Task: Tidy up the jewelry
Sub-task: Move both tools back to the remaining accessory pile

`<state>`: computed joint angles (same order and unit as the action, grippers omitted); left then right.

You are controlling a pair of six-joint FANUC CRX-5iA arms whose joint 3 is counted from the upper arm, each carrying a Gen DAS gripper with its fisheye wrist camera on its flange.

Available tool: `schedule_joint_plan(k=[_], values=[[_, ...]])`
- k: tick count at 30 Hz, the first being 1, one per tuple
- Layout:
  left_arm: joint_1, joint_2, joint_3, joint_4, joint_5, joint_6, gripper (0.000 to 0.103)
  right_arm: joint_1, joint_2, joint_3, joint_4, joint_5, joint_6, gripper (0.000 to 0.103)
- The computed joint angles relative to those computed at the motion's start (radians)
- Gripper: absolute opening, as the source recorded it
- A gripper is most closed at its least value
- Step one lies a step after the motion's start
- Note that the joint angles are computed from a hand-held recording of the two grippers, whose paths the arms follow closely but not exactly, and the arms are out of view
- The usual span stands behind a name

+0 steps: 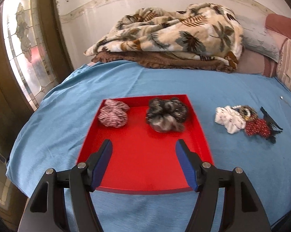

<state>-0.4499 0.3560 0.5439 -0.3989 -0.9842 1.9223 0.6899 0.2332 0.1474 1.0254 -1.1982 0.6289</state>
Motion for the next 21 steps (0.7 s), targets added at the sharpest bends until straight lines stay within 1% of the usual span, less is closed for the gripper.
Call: schedule_joint_plan(k=[5, 7, 9, 11, 13, 15, 16, 18, 19, 21], values=[[-0.031, 0.031, 0.048, 0.034, -0.014, -0.048, 0.067, -0.046, -0.032, -0.034, -0.035, 0.025, 0.011, 0.086], [-0.039, 0.053, 0.078, 0.068, -0.017, -0.083, 0.067, -0.083, -0.037, -0.03, -0.075, 0.041, 0.018, 0.087], [-0.045, 0.076, 0.108, 0.098, -0.021, -0.111, 0.067, -0.132, -0.043, -0.026, -0.132, 0.082, 0.025, 0.087], [-0.049, 0.116, 0.158, 0.143, -0.032, -0.152, 0.068, -0.19, -0.042, -0.006, -0.232, 0.124, 0.057, 0.087], [-0.056, 0.169, 0.228, 0.176, -0.054, -0.183, 0.068, -0.244, -0.054, 0.0, -0.345, 0.172, 0.072, 0.085], [-0.062, 0.219, 0.294, 0.195, -0.078, -0.203, 0.068, -0.292, -0.07, -0.006, -0.453, 0.218, 0.076, 0.078], [-0.065, 0.261, 0.35, 0.211, -0.103, -0.217, 0.068, -0.313, -0.078, -0.008, -0.512, 0.238, 0.085, 0.074], [-0.064, 0.33, 0.443, 0.247, -0.144, -0.24, 0.068, -0.348, -0.081, 0.008, -0.633, 0.258, 0.127, 0.064], [-0.063, 0.365, 0.493, 0.259, -0.167, -0.247, 0.068, -0.357, -0.081, 0.015, -0.672, 0.263, 0.146, 0.062], [-0.061, 0.476, 0.667, 0.278, -0.258, -0.25, 0.068, -0.381, -0.084, 0.029, -0.781, 0.295, 0.212, 0.061]])
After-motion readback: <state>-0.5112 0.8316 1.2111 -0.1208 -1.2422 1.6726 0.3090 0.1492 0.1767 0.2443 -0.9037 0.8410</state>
